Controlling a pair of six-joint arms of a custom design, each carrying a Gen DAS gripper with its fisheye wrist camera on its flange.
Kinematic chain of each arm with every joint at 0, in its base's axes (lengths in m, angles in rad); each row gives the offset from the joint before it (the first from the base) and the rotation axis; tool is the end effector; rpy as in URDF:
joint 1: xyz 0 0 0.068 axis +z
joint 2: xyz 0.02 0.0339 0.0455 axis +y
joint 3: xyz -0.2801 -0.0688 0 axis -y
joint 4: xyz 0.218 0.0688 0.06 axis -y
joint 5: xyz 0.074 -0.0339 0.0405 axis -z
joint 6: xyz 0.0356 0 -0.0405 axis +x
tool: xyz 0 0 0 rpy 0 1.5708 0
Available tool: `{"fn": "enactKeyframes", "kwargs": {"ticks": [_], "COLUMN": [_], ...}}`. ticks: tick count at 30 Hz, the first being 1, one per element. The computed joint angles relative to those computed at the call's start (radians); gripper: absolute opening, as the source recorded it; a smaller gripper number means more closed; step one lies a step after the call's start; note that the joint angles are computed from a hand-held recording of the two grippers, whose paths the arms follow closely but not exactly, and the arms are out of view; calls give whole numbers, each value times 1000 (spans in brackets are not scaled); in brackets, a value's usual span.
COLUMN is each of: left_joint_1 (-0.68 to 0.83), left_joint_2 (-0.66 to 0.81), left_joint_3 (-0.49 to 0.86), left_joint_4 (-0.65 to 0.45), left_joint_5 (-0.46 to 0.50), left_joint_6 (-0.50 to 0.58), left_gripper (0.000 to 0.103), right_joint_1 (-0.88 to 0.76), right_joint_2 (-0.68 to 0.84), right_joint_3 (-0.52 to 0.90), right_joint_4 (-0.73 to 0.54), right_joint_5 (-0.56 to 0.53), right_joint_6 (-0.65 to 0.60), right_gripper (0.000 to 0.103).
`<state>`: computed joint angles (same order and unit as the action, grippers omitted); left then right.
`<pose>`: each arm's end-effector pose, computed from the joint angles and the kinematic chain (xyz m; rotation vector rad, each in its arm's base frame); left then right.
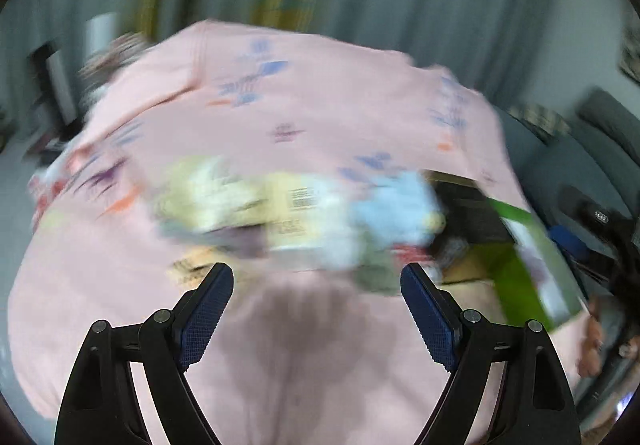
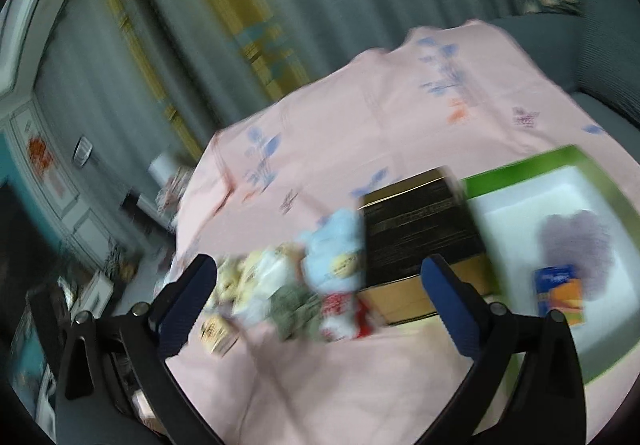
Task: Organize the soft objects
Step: 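Move the right gripper back to the yellow tissue pack on the bed, then grasp the yellow printed tissue pack with the right gripper and lift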
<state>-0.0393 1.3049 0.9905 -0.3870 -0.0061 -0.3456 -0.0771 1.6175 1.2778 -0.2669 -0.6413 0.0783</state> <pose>0.2558 -0.0098 0.3027 -0.3510 2.2526 -0.1956 0.3435 -0.0052 0.3188 -0.1998 2.1105 0.6943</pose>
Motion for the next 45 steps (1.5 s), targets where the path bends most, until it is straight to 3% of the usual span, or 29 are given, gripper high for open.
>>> {"fn": "enactKeyframes", "kwargs": {"ticks": [3, 6, 8, 11, 15, 19, 23, 28, 31, 33, 45], "left_joint_1": [124, 225, 268, 300, 399, 479, 536, 564, 579, 569, 457], "left_joint_2": [-21, 35, 47, 74, 97, 95, 93, 88, 80, 74, 44], "left_joint_3": [-143, -145, -161, -161, -151, -158, -156, -153, -160, -163, -183], "left_joint_4": [105, 97, 128, 117, 85, 73, 63, 58, 69, 72, 102], "left_joint_5": [18, 126, 135, 100, 177, 222, 277, 323, 362, 354, 287], "left_joint_6": [-58, -51, -46, -49, -30, -24, -16, 0, -10, -11, -4], "left_gripper": [86, 86, 86, 86, 86, 86, 86, 86, 86, 86, 86], "right_joint_1": [148, 304, 381, 450, 509, 566, 611, 627, 640, 641, 522], "right_joint_2": [14, 53, 105, 222, 375, 528, 619, 619, 594, 575, 312], "right_joint_3": [-9, -10, 17, 138, 320, 521, 624, 585, 520, 480, 177], "right_joint_4": [-7, -8, -25, -111, -231, -370, -442, -408, -341, -299, -259], "right_joint_5": [95, 210, 239, 241, 240, 281, 377, 404, 421, 432, 422], "right_joint_6": [-26, -82, -91, -78, -52, -93, -132, -172, -192, -188, -113], "right_gripper": [102, 100, 96, 88, 78, 78, 78, 76, 61, 58, 57]}}
